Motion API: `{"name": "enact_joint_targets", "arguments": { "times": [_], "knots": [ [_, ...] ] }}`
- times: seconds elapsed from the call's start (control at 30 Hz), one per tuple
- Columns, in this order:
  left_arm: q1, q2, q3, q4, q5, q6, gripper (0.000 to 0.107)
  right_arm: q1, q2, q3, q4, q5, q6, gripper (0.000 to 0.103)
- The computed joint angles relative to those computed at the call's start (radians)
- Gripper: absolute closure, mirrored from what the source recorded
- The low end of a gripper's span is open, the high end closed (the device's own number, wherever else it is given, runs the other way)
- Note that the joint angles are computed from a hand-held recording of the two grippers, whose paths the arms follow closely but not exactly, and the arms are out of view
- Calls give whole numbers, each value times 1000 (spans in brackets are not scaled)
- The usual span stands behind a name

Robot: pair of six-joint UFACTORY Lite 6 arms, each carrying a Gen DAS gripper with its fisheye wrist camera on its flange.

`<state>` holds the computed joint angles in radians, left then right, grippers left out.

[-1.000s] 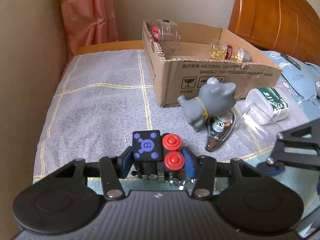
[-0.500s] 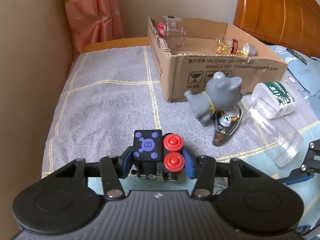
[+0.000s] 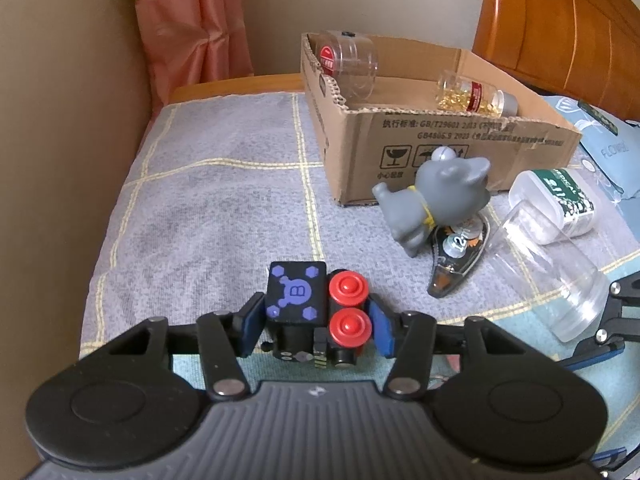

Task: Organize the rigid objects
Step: 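Grasp the black fidget cube with the left tool while the right tool grasps the pink keychain, then carry both items over the cardboard box and open both tools to drop them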

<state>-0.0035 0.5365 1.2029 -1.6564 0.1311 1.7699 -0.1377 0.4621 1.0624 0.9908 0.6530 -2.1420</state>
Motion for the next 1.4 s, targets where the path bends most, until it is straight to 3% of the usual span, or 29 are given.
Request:
{"name": "enact_joint_targets", "arguments": {
  "times": [0.13,0.3,0.5,0.77,1.1,1.4],
  "knots": [
    [-5,9,14,43,-4,-45,58,-4,7,11,-13,16,22,45],
    [0,3,22,223,7,-211,58,-15,5,19,-23,29,58,46],
    [18,-49,25,602,77,-527,58,-33,-29,41,-61,68,112,46],
    [21,-118,65,970,202,-776,58,-43,-96,68,-104,113,163,46],
    [11,-171,162,1082,375,-820,58,-89,-138,168,-144,212,233,46],
    [-33,-73,450,1147,486,-907,58,-129,-62,399,-146,264,323,46]
  ]
}}
